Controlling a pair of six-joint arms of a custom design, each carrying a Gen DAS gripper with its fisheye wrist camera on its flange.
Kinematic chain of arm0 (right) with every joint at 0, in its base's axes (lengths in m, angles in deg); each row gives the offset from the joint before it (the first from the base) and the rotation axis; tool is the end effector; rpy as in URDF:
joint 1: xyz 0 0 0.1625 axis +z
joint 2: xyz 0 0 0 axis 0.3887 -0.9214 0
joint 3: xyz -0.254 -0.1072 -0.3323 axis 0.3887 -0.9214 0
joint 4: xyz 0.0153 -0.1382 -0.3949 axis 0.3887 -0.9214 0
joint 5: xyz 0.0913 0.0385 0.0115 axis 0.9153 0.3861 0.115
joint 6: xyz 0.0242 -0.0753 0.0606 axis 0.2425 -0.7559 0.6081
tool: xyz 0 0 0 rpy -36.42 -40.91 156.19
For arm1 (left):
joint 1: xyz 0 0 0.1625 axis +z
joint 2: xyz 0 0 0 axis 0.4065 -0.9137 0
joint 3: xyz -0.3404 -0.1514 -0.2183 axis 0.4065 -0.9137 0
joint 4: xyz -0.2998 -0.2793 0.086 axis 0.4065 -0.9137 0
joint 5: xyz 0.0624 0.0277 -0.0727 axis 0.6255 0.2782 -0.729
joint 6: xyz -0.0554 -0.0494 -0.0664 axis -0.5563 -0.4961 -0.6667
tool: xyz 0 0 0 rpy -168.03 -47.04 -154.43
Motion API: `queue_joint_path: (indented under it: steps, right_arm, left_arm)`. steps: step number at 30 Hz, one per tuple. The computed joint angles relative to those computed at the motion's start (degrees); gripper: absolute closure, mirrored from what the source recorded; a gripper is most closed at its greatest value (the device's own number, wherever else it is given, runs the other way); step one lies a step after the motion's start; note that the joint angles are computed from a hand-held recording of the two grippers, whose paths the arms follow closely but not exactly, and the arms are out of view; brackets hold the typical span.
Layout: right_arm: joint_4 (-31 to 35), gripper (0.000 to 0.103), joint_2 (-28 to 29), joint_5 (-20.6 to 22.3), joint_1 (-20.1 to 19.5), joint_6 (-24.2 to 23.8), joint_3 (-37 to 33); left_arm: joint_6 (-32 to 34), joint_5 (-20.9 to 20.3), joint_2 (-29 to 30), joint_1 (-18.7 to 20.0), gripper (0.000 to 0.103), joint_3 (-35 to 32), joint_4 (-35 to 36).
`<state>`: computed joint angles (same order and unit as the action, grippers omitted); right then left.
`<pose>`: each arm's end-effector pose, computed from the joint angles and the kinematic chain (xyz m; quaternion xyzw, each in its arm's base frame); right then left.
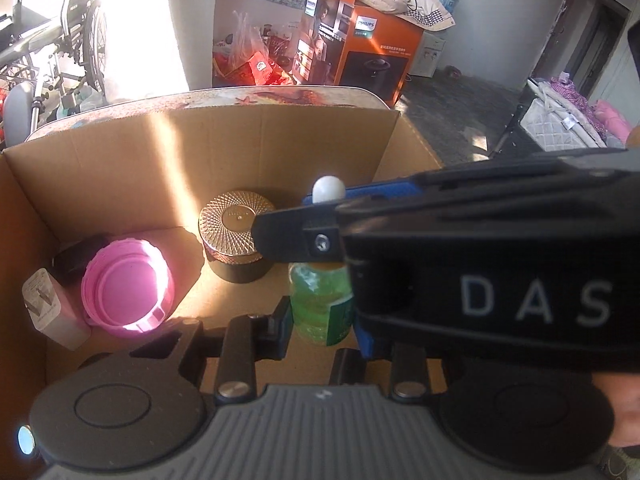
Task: Organize rigid objects
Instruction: 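Carry the green dropper bottle into the box and open the right gripper, then close the right gripper on the white supplement tub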
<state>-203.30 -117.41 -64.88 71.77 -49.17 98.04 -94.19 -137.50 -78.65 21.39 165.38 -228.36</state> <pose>0.1496 -0.4638 0.1809 0.1934 -0.9257 0.2870 0.1526 -0.2263 -0.4886 0.0317 0.3070 0.9147 -0.1712 0.1992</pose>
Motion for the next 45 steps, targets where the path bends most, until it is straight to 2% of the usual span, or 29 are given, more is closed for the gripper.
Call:
queue_joint_path:
  steps: [3,6,15,23,26,29,31,34,35,37,39,42,43,45]
  right_arm:
    - [1.1,0.082,0.7,-0.4,-0.7,-0.5,-1.0]
    - [1.9,0.084,1.4,-0.7,-1.2,-1.1,-1.5]
    - [1.6,0.084,1.4,-1.2,-1.2,-0.8,-1.1]
    - [-2.0,0.081,-2.7,-0.6,1.4,0.8,2.4]
    - [-3.6,0.074,-4.9,-0.7,3.1,2.2,4.5]
    - [-6.7,0.063,-7.4,-1.2,5.7,3.2,7.3]
    - [-9.3,0.052,-8.5,-1.4,7.5,3.9,9.2]
    - [-12.3,0.045,-10.4,-1.0,10.2,5.3,12.3]
    - [-12.9,0.042,-10.8,-0.9,11.0,5.9,13.2]
    - [-14.6,0.030,-11.1,-0.2,12.5,7.2,15.1]
    - [-16.6,0.026,-10.4,0.5,14.0,8.9,16.9]
    - [-19.3,0.025,-7.7,1.5,15.2,11.7,18.7]
    - [-20.0,0.025,-6.3,2.0,15.4,12.8,18.9]
    - [-20.9,0.025,-3.1,3.3,15.2,15.3,19.0]
  left_arm:
    - [1.2,0.1,-0.1,0.7,0.070,-0.9,1.0]
    - [0.3,-1.1,-0.7,0.8,0.064,-1.0,2.6]
    - [-0.9,0.5,-2.7,-1.8,0.061,1.1,2.6]
    - [0.5,3.6,-5.3,-5.4,0.037,5.0,-1.4]
    - [0.4,4.8,-8.4,-8.0,0.031,8.3,-3.0]
    - [-0.4,6.3,-11.8,-10.9,0.024,11.9,-4.1]
    - [-1.2,7.5,-15.4,-13.5,0.021,15.4,-4.5]
    - [-2.7,10.1,-20.3,-17.4,0.014,20.0,-3.5]
    - [-3.5,11.4,-22.3,-18.9,0.012,21.7,-2.6]
    - [-6.9,14.4,-26.7,-21.8,0.010,25.1,1.1]
    - [-10.3,16.6,-30.6,-24.0,0.010,27.4,5.4]
    - [-17.5,20.8,-36.9,-27.0,0.010,30.5,14.7]
    - [-19.3,22.2,-40.0,-27.2,0.010,31.2,18.9]
    - [-22.5,23.8,-42.5,-27.7,0.010,32.3,23.1]
